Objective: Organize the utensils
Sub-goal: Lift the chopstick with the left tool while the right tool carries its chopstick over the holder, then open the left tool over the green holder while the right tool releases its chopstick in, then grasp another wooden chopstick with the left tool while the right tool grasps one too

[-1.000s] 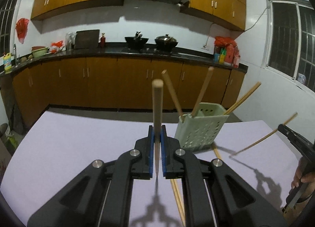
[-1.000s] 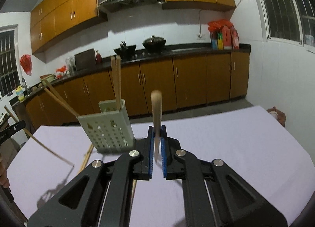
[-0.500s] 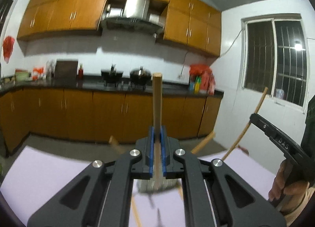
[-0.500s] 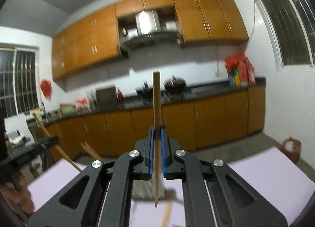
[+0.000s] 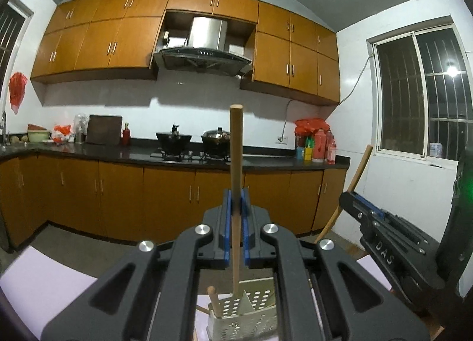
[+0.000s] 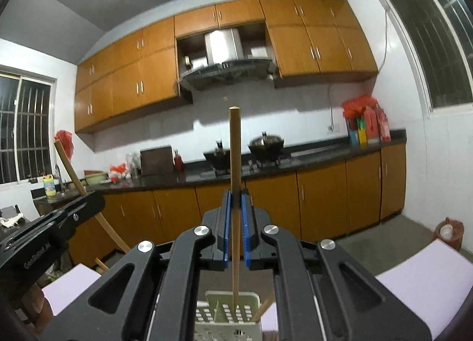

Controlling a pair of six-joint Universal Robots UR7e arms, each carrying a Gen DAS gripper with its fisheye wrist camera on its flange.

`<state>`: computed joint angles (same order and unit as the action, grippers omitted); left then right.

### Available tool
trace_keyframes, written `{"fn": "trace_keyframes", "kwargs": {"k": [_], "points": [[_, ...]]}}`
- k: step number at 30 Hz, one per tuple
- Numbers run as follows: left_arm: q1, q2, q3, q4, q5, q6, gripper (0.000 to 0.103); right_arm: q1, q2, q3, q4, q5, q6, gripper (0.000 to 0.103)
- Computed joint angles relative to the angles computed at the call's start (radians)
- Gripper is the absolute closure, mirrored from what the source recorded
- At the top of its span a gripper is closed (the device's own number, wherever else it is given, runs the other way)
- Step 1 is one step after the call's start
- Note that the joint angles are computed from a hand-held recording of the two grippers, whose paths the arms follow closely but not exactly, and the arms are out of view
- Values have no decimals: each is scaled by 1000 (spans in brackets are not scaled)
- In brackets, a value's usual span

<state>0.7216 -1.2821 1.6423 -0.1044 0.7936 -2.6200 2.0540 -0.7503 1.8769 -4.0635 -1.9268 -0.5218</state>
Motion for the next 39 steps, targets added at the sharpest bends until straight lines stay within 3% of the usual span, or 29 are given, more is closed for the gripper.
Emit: {"fn": "trace_keyframes", "kwargs": {"k": [10, 12, 14, 19, 23, 26, 29, 31, 35, 39], "points": [[75, 42, -15, 52, 48, -93, 94, -4, -10, 50, 66, -28, 23, 95], [72, 34, -12, 62, 41, -101, 85, -1, -19, 53, 80, -33, 20, 88], [58, 12, 6, 59, 31, -107, 80, 9, -36, 71, 66, -40, 15, 69], [19, -49, 41, 65, 11, -125, 73, 33, -103, 113, 63, -51, 37, 68], [-40, -144, 118, 64, -64, -138, 66, 46, -155, 173, 26, -86, 33, 68], [-73, -208, 182, 106, -153, -184, 62, 35, -191, 241, 43, -153, 67, 68], [-66, -214, 216, 211, -250, -279, 61, -13, -206, 298, 162, -218, 148, 68], [-20, -172, 217, 359, -264, -429, 61, -55, -209, 325, 295, -236, 226, 68], [71, -78, 204, 564, -201, -660, 63, -149, -187, 358, 533, -166, 350, 84], [133, -32, 209, 624, -101, -734, 69, -170, -142, 353, 584, -156, 355, 86]]}}
